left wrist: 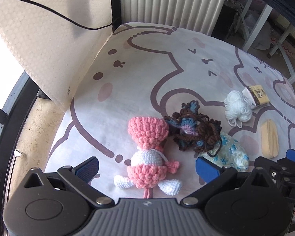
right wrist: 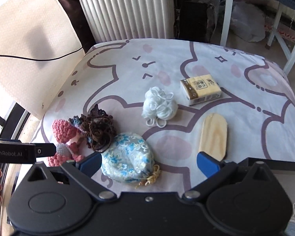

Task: Organize objects
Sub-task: 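Grasp the pink crocheted doll with left gripper while right grasps the blue floral pouch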

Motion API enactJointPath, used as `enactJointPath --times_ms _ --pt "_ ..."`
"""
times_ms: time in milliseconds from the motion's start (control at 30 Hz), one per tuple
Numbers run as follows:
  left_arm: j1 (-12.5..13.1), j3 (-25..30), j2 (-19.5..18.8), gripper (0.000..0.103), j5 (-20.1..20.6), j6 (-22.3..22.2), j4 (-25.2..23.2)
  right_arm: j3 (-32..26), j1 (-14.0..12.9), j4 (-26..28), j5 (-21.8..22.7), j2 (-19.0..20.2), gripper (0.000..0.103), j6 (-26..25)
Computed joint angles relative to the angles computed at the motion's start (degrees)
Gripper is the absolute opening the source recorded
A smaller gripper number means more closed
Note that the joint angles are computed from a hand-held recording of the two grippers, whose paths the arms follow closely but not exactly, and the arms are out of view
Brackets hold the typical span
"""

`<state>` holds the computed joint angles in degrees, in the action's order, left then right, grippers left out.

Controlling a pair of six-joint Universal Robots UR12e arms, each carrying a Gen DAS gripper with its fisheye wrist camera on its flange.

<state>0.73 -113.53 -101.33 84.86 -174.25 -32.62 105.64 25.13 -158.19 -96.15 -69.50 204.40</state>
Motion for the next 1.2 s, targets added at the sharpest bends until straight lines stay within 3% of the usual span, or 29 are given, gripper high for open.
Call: enactJointPath --times_ms 267,633,767,967,1200 --pt "-0.1 2.8 -3.5 0.103 1.8 -1.3 -3.6 -3.4 0.5 3.0 0.1 4.0 0.103 -6.9" --pt "0.2 5.4 -6.3 0.093 -1.5 -2.2 -9.3 -6.2 0.2 8.1 5.3 6.7 0.103 -11.3" --pt "0.1 5.5 -6.9 0.083 -1.8 -2.2 -9.8 -6.7 0.3 8.2 5.1 7.2 0.099 -10.6" --pt "0.3 5.6 -7.0 0.051 -1.8 -3.8 -9.9 -7.3 0.5 9.5 6.1 7.6 0.084 -12.2" --pt "0.8 5.0 -5.9 0.043 -3.2 -3.7 -9.9 -7.1 0.9 11.2 5.3 6.7 0.080 -13.1"
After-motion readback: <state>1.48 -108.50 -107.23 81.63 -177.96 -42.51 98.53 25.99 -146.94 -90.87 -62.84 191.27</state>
